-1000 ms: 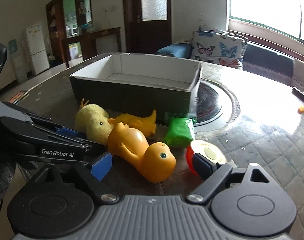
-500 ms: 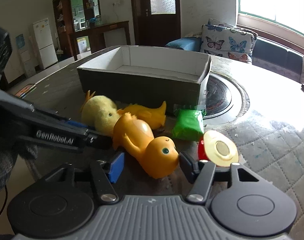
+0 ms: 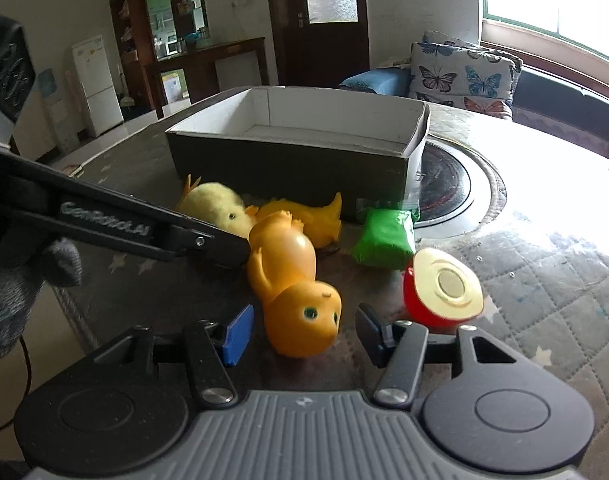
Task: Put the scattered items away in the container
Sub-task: 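Close the right gripper on the orange duck while the left gripper clamps it too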
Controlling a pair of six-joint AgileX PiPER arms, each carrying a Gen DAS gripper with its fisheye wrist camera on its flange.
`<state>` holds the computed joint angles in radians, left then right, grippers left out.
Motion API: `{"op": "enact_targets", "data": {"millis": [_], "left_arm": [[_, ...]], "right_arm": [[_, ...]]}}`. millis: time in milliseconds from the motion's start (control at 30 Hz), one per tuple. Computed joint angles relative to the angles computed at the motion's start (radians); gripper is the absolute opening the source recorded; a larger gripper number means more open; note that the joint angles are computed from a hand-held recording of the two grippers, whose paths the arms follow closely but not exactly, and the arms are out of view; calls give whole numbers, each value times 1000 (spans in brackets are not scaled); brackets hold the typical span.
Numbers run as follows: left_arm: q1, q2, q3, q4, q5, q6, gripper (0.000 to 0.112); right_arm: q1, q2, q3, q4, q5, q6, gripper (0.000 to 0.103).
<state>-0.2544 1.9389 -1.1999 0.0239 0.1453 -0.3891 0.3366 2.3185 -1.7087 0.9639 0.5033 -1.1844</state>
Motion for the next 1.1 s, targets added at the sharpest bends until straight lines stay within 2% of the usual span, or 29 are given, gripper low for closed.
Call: {"op": "enact_targets", "data": {"millis": [133, 200, 333, 467, 567, 800, 967, 1100], "left_arm": [[11, 16, -33, -189, -1, 208, 35], [13, 35, -65, -198, 19, 228, 35], [26, 70, -117, -310, 57, 345, 36], [39, 89, -146, -396, 76, 437, 36], [54, 107, -177, -473, 103, 522, 36], [76, 132, -230, -531, 170, 589, 38], [82, 129, -224, -568, 177, 623, 39], [83, 121, -214, -545, 162, 603, 37]], "right_arm": [[9, 35, -52, -18, 8, 31, 58], [13, 47, -68, -24, 16, 46, 58], [19, 65, -95, -33, 24, 62, 57], [20, 88, -122, -46, 46, 84, 50], [25, 103, -139, -66, 54, 100, 49], [24, 123, -159, -37, 55, 109, 50], [25, 108, -132, 14, 37, 68, 50], [24, 101, -126, 19, 39, 64, 50]]}}
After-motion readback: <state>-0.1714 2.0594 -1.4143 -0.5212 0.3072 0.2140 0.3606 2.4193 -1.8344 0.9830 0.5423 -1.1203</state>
